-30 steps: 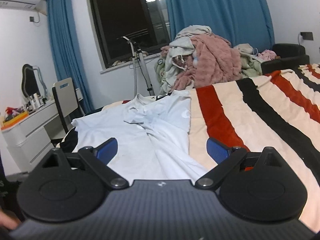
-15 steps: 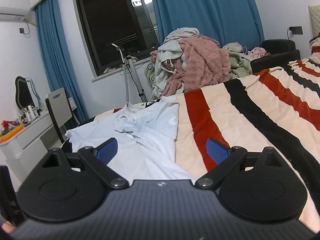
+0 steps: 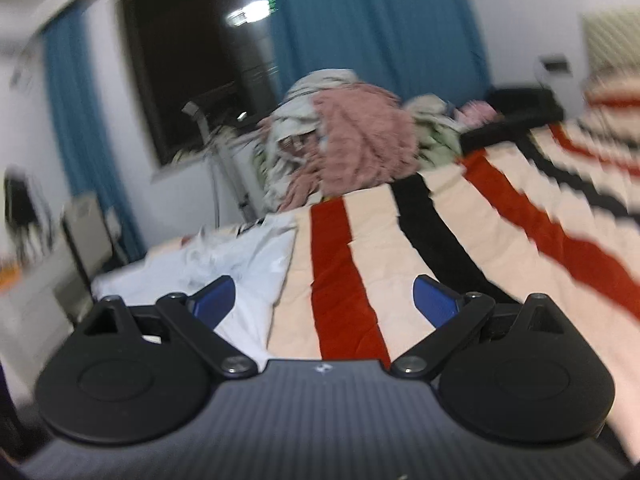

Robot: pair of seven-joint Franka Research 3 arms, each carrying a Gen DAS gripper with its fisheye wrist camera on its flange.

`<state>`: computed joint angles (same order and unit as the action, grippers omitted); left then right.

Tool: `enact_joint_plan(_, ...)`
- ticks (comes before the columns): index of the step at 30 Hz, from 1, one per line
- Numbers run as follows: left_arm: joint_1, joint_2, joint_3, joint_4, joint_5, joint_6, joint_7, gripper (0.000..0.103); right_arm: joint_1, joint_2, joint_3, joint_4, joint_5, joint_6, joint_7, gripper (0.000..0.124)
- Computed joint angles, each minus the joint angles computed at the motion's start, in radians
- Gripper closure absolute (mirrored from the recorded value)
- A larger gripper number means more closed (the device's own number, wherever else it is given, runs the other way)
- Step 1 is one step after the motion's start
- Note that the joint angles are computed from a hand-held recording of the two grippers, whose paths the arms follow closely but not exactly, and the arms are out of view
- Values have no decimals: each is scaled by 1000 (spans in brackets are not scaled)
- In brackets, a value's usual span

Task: Fold clothes
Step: 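Grasp the other T-shirt side with the left gripper and fold it toward the middle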

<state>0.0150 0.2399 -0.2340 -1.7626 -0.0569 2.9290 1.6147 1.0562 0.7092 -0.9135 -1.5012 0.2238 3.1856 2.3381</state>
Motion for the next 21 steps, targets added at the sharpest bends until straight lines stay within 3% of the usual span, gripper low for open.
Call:
enact_joint_plan(2,43,18,-84,26,-109,-15,106,37,88,70,-154,-24,8,-19,153,27)
enact_joint_plan(5,60,65,-168,91,-236,-70,240,45,152,152,-273,-45,98,-29,214,27)
enact_joint_plan(8,38,122,-207,167,-314,-136,330,45,171,178,-309,-67,129,-23,267,27)
enact_joint_plan(14,-52,251,-209,299,-309,-227,402,42,151,178,-287,-58,130,-25,274,27)
enact_joint_plan(16,-102,293,-173,344,-255,-245,381,43,146,178,-281,-51,120,-29,272,27)
enact_joint_plan(18,-147,329,-135,378,-185,-251,353,66,143,178,-277,-44,103,-42,268,27)
enact_joint_plan(19,-151,343,-130,395,-172,-267,338,96,142,178,-276,-42,92,-49,268,27)
enact_joint_plan(21,-128,354,-144,414,-193,-298,312,96,140,180,-274,-36,71,-58,274,27)
